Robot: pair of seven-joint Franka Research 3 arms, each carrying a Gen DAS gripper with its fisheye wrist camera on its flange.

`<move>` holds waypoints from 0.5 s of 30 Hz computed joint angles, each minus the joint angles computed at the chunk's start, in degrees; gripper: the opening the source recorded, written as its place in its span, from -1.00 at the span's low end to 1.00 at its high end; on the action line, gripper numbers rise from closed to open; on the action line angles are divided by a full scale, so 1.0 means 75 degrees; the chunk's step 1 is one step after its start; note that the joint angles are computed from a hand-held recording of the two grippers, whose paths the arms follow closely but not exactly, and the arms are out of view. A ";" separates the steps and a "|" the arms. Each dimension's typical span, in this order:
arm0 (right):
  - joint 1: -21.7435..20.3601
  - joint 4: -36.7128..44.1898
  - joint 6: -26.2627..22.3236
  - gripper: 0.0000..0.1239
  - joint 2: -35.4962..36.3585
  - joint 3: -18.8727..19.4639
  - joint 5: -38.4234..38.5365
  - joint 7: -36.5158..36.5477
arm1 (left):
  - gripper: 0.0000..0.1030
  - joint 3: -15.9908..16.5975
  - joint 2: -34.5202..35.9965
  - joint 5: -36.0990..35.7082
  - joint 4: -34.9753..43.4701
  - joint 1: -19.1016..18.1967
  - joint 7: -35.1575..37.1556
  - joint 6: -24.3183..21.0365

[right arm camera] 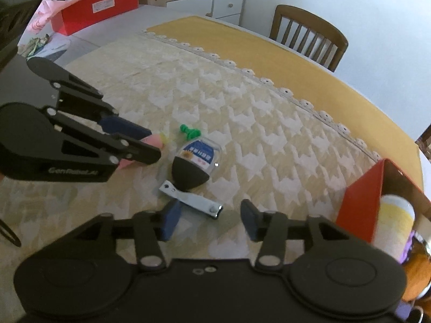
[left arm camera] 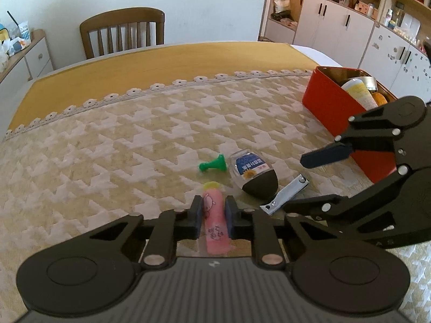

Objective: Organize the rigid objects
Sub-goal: 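Grasp the nail clipper with right gripper while left gripper lifts the pink tube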

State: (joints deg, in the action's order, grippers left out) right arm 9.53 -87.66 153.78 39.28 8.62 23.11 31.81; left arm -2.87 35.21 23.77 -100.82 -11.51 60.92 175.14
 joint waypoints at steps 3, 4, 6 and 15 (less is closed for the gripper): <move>-0.0036 0.0354 -0.0341 -0.20 0.0193 0.0030 -0.0010 -0.0030 | -0.67 0.0068 -0.0006 0.0029 -0.0011 -0.0054 -0.0030 0.0017; -0.0044 0.0445 -0.0437 -0.22 0.0242 0.0036 0.0007 -0.0025 | -0.67 0.0092 -0.0002 0.0043 -0.0009 -0.0075 -0.0044 0.0027; -0.0088 0.0609 -0.0695 -0.28 0.0313 0.0065 0.0060 -0.0046 | -0.67 0.0079 -0.0009 0.0045 -0.0028 -0.0057 -0.0041 0.0051; -0.0104 -0.0272 -0.0195 -0.77 -0.0207 0.0138 0.0470 -0.0342 | -0.70 0.0100 -0.0056 0.0027 -0.0105 -0.0079 -0.0123 0.0114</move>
State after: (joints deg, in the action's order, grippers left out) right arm 8.75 -89.70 152.32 37.73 9.65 26.64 29.25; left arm -2.12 34.79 23.97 -101.60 -12.11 60.00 176.00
